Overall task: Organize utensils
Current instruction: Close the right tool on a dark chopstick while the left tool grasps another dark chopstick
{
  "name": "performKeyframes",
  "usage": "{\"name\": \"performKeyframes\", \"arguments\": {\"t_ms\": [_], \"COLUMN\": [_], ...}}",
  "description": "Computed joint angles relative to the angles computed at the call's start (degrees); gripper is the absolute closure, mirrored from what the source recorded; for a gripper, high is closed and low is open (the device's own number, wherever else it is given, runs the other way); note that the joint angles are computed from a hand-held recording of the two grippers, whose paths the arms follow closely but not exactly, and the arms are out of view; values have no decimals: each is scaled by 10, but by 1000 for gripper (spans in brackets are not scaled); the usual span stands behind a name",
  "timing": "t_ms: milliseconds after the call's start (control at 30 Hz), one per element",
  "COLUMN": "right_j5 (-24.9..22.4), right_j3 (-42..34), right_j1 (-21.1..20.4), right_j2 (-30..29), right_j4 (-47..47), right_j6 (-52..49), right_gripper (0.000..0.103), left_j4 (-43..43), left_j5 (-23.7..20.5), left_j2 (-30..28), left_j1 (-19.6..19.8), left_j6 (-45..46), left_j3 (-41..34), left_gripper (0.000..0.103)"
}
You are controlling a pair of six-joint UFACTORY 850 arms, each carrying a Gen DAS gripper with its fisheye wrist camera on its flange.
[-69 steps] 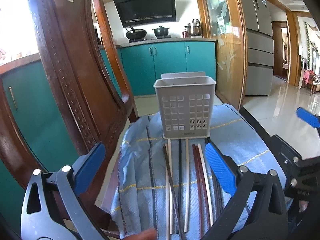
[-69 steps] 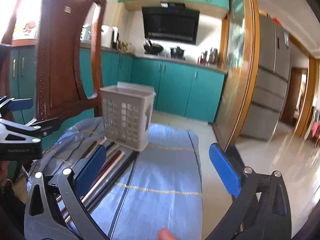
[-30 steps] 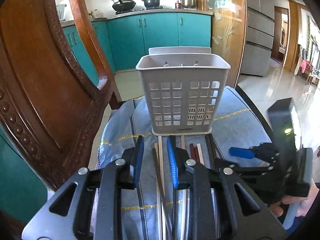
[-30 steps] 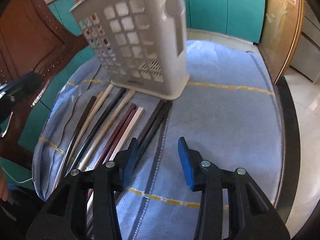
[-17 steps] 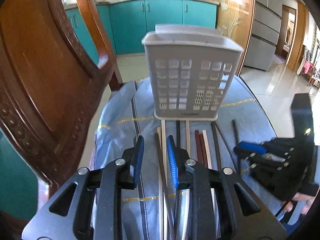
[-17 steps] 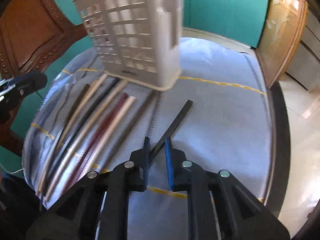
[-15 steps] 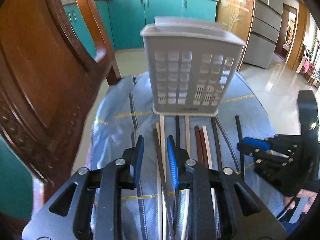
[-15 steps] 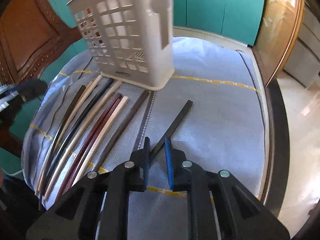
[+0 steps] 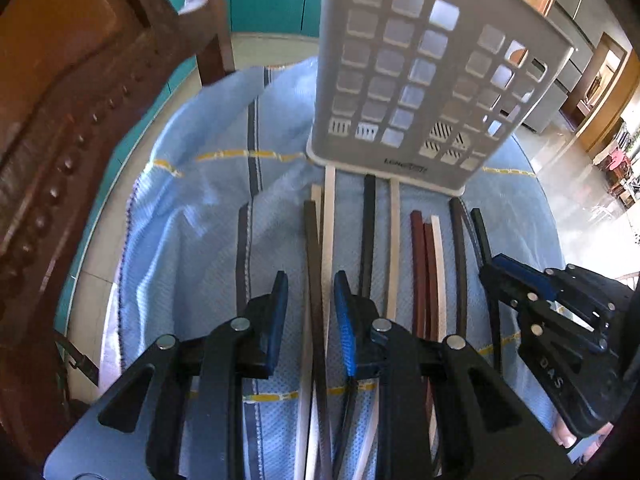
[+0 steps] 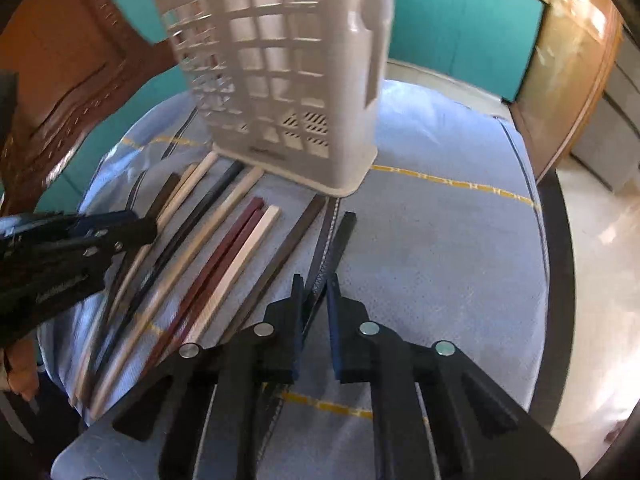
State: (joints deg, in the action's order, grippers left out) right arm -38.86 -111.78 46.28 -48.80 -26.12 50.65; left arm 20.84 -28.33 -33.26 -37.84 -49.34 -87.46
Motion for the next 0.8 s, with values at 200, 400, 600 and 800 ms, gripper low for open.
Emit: {"name": "performKeyframes", "arguments": {"t_ms": [200, 400, 600, 800], "right_j5": [25, 55, 77, 42], "right_j3": [63, 111, 139, 111], "right_j1": [6, 1, -1, 1], "right_j2": [41, 82, 107, 83], "right_j4": [-34, -59, -67, -42], "right_j6": [-13, 7, 29, 12], "right_gripper": [96, 96, 96, 97], "left_j4": [-8, 35, 55, 8], "left_j5": [2, 23, 56, 49], "left_j2": [-8, 1, 30, 13], "left_j1": [0, -8, -17, -19], "left_j6": [8, -47, -51, -6], "left_j3": [-5, 6, 29, 18], "left_gripper": [90, 90, 90, 90]}}
